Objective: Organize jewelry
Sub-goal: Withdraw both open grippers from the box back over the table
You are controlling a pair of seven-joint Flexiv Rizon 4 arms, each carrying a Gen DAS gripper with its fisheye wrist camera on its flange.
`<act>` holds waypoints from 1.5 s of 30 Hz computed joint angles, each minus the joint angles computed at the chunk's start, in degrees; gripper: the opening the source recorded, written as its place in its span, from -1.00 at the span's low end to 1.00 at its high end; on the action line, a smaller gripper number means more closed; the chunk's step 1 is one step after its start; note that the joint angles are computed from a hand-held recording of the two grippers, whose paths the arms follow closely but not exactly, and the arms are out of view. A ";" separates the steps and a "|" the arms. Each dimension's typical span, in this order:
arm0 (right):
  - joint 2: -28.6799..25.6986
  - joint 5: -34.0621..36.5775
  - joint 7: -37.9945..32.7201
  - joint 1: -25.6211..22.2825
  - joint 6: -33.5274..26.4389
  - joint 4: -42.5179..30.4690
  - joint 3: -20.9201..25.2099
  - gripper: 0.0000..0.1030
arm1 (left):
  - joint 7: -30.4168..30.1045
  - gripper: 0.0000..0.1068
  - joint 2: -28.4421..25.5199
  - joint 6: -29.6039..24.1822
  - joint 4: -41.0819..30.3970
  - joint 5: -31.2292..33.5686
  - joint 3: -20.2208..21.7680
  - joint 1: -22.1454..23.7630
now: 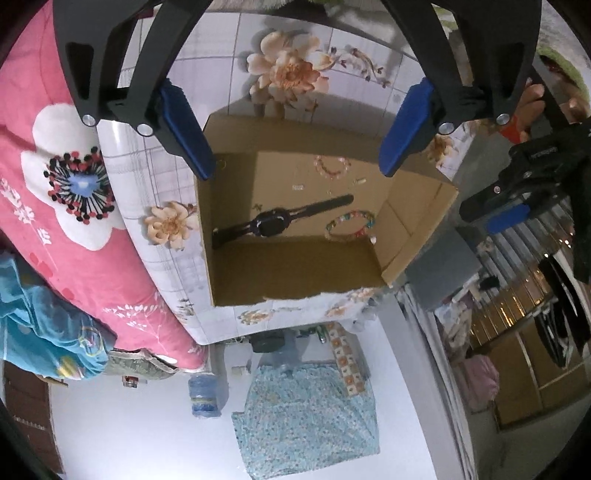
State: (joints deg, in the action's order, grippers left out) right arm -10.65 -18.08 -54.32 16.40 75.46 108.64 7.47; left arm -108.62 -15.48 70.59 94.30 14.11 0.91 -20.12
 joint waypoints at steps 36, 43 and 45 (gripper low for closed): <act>-5.48 4.14 -0.53 2.49 -18.30 -8.34 1.16 0.80 | -8.98 0.77 -4.30 -24.20 -7.86 3.72 -0.84 -1.46; -6.13 5.31 -1.32 2.35 -18.96 -9.20 1.23 0.80 | -9.08 0.77 -4.85 -24.83 -8.56 3.50 -0.78 -1.58; -6.27 5.44 -1.41 2.40 -19.12 -9.42 1.22 0.80 | -9.14 0.77 -4.94 -25.11 -8.68 3.44 -0.74 -1.60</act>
